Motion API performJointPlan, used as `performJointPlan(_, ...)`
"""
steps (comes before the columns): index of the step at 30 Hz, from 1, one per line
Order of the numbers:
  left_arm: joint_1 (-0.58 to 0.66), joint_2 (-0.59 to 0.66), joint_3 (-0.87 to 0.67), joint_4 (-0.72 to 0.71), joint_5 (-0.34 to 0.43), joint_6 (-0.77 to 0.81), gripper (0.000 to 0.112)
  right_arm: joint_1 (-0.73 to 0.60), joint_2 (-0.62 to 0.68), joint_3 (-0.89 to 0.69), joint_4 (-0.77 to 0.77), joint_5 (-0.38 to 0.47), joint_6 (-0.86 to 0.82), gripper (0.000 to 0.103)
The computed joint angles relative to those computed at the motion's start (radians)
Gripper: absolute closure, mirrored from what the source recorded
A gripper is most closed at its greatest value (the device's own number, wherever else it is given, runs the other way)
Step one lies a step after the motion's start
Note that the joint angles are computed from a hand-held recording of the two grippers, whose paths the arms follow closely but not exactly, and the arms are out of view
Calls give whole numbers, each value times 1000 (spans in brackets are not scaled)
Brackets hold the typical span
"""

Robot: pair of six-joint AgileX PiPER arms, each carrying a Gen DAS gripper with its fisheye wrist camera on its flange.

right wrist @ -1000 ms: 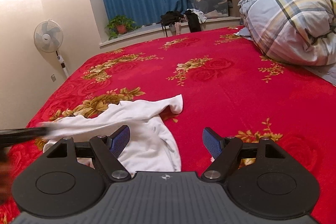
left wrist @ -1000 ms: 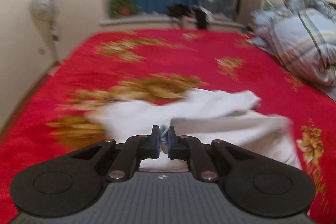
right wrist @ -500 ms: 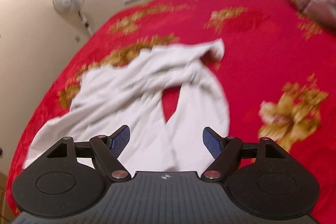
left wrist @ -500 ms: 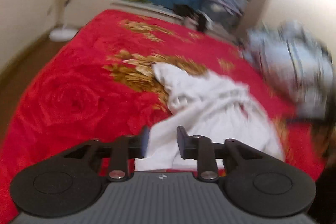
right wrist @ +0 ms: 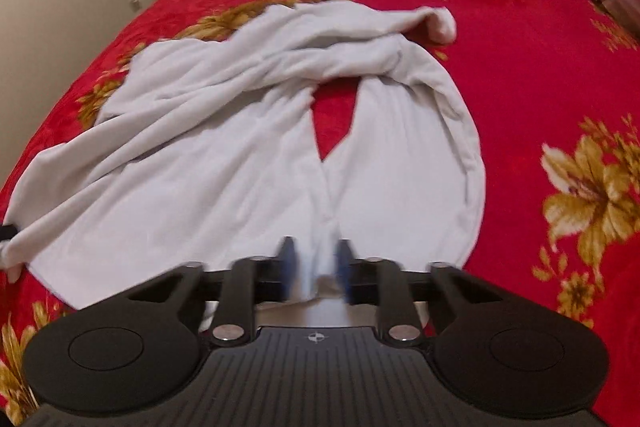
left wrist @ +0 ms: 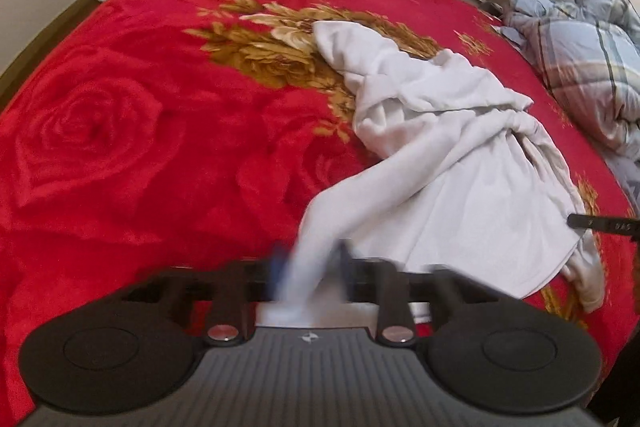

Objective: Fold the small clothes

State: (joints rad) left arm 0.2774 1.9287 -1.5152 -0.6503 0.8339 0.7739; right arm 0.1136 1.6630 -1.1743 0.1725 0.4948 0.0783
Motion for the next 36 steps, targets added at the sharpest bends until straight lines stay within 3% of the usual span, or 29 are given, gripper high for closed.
performJointPlan(4, 14, -76, 50, -63, -10, 42, 105, -87, -86, 22, 288, 22, -283, 96)
performJointPlan(9, 128, -255, 154, -249, 156, 160, 106, -266, -276, 25, 541, 159, -500, 97)
performJointPlan(11, 174, -345, 217, -249, 242, 184, 106, -396, -367, 29, 650, 258, -580, 97)
performJointPlan(13, 200, -419, 289, -204, 306, 197, 105, -569, -445, 24, 730, 409, -656, 97)
performJointPlan(16, 192, -465, 382, -94, 362, 203, 105, -733, -478, 7, 650, 608, -664, 97)
performJointPlan(18, 117, -460, 402, 30, 332, 177, 104, -707, -462, 18, 460, 663, -604, 97)
performJointPlan(20, 47, -458, 412, 121, 239, 135, 103, -629, -469, 96, 282, 576, -571, 94)
performJointPlan(22, 24, -434, 378, 122, 173, 83, 97, -616, -465, 148, 246, 486, -539, 90)
performJointPlan(26, -1, -379, 290, -39, 95, 54, 93, -636, -395, 118, 469, 382, -623, 63)
performJointPlan(28, -87, -363, 273, -66, -9, 15, 93, -594, -352, 77, 538, 331, -664, 53)
performJointPlan(30, -199, -336, 250, -59, -138, -23, 93, -538, -290, 29, 592, 269, -701, 51)
performJointPlan(34, -435, -181, 79, 161, -289, -276, 93, -446, -126, -93, 613, 172, -712, 50)
performJointPlan(36, -535, -53, -85, 299, -289, -446, 93, -420, -33, -154, 584, 137, -681, 50)
